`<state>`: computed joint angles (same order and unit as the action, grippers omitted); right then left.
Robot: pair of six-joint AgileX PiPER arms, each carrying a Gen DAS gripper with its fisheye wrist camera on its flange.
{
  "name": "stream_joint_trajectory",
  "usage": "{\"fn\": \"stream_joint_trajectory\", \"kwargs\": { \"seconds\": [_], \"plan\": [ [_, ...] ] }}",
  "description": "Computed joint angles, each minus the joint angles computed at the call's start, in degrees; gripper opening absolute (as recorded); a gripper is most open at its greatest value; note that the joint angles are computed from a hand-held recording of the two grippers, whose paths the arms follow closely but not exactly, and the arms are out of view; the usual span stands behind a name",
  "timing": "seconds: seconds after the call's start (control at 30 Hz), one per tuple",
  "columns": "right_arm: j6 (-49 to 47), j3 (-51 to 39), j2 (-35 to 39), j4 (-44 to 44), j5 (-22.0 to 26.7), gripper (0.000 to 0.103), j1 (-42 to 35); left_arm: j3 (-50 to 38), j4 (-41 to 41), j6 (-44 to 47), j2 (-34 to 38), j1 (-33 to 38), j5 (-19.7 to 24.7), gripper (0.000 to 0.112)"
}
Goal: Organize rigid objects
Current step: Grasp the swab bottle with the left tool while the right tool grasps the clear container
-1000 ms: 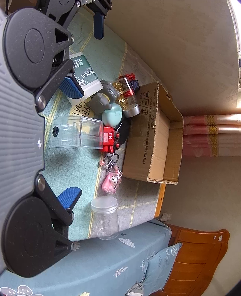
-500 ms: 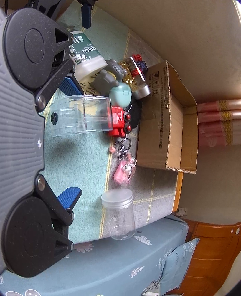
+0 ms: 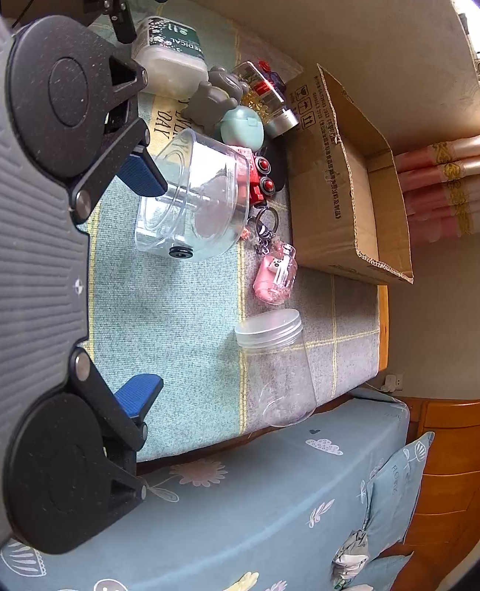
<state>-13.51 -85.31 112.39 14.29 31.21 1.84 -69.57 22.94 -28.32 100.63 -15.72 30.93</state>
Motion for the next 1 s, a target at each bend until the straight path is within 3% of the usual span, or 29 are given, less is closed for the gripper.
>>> {"fn": "stream_joint_trajectory", "kwargs": {
  "seconds": [0.1, 0.23, 0.3, 0.43, 0.47, 0.63, 0.87, 1.0],
  "plan": [
    [-4.33, 0.85, -0.66, 2.84, 0.30, 0.103, 0.45, 0.61, 0.65, -0.82, -0.46, 0.00, -0.22, 0.102],
    [-17.12, 4.48, -1.81, 12.08, -1.70, 0.103, 1.08, 1.41, -7.50, 7.91, -1.42, -0.07, -2.78, 0.102],
    [-24.69, 6.24, -1.48, 16.79, -3.03, 0.103, 1.46, 1.02, -9.88, 10.62, -1.09, -0.66, -3.59, 0.102],
    [-30.62, 9.57, -0.44, 17.56, -8.06, 0.103, 3.06, -0.99, -13.55, 14.49, 0.47, -1.37, -4.59, 0.102],
    [-34.42, 11.30, -0.78, 19.65, -10.48, 0.103, 3.43, -1.57, -14.15, 15.23, 0.94, -1.52, -4.78, 0.102],
    [-52.38, 13.99, -0.67, 36.77, -13.23, 0.103, 2.80, -5.34, -14.95, 16.30, 4.13, -2.29, -4.28, 0.102],
    [-59.04, 13.26, 1.35, 46.28, -17.54, 0.103, 4.00, -8.93, -8.55, 9.96, 7.64, -2.78, -2.26, 0.102],
    [-65.11, 13.55, 1.47, 51.25, -16.63, 0.103, 3.27, -6.46, -11.92, 13.36, 5.97, -0.31, -3.06, 0.102]
  ]
}}
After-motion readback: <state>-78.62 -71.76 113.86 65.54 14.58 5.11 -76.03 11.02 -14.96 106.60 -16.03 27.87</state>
